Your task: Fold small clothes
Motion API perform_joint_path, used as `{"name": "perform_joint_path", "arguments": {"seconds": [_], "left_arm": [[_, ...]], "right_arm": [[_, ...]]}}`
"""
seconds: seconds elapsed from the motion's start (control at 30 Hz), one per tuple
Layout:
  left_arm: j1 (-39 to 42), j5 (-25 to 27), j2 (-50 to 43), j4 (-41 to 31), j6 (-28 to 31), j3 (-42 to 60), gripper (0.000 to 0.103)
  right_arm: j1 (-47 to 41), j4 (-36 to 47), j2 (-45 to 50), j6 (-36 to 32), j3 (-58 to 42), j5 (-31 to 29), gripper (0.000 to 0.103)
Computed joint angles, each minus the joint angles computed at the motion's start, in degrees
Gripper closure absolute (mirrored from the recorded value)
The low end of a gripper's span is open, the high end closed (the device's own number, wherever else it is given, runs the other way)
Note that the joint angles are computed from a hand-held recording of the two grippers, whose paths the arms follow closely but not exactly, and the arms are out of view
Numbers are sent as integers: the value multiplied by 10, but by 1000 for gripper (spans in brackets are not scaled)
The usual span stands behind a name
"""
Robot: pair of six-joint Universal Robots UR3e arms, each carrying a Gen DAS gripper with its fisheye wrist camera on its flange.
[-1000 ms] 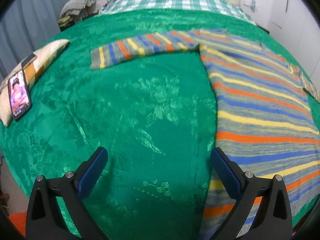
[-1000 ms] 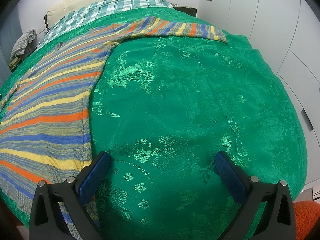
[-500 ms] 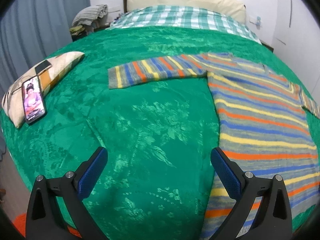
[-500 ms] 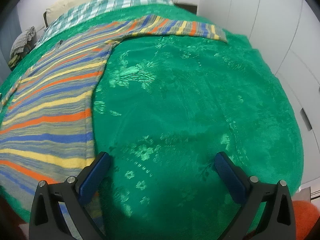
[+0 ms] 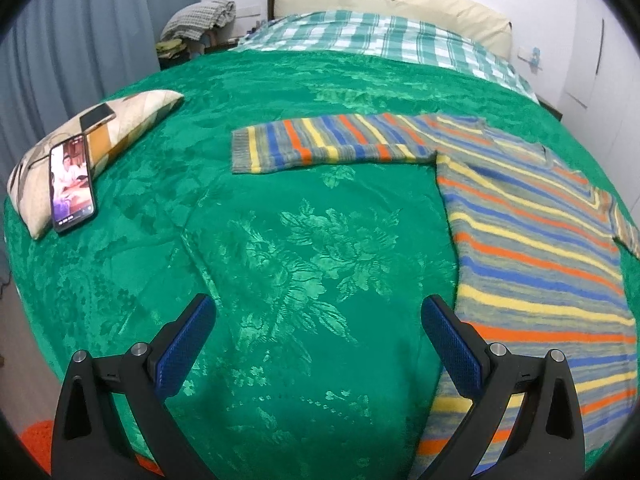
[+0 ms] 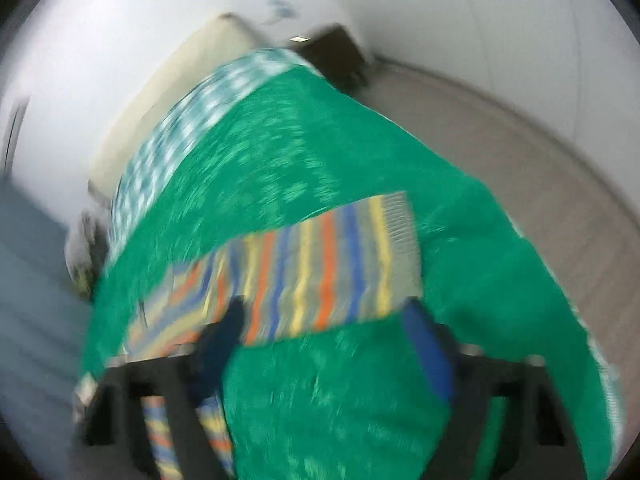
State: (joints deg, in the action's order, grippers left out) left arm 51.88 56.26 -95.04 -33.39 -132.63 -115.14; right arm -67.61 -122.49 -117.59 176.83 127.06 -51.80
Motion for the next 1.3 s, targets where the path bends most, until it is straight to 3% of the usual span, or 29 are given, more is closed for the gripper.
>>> {"name": "perform_joint_path", "arguments": {"seconds": [0.13, 0.33, 0.4, 0.43, 0.67, 0.77, 0.83, 0.9, 0.93, 0.97, 1.0, 1.03, 1.17, 1.3], "left_arm": [[-13, 17, -19, 2, -16, 14, 0], [-28, 46, -44, -2, -34, 28, 0], [-32, 56, -49, -4, -34, 30, 0], [-33, 58, -50, -4, -35, 31, 0], [-28, 36, -55, -46, -43, 55, 0], [-28, 32, -60, -67, -43, 69, 0], [-26, 27, -61, -73, -44, 74, 0], [-21, 23, -61, -78, -45, 79, 0], [-21, 25, -64, -82, -46, 83, 0], [-21, 28, -68, -89, -47, 89, 0], [-21, 30, -71, -93, -48, 93, 0], [-20, 31, -73, -100, -49, 97, 0], [-11, 16, -72, -130, -44, 111, 0], [-11, 9, -72, -139, -47, 117, 0]], "right_arm": [[29, -112, 132, 64, -25, -46, 36], [98, -186, 254, 103, -77, -121, 57], [116, -200, 265, 110, -73, -144, 82], [127, -198, 271, 102, -82, -161, 100], [270, -148, 222, 76, -223, -295, 100], [364, -106, 258, 63, -349, -262, 100], [428, -77, 320, 75, -454, -202, 100], [471, -76, 381, 96, -525, -147, 99], [489, -83, 415, 114, -554, -111, 90], [506, -78, 453, 137, -591, -86, 58], [524, -70, 485, 156, -624, -84, 39], [538, -80, 503, 173, -637, -90, 27], [557, -129, 489, 188, -585, -121, 27], [540, -144, 384, 159, -424, -168, 27]]}}
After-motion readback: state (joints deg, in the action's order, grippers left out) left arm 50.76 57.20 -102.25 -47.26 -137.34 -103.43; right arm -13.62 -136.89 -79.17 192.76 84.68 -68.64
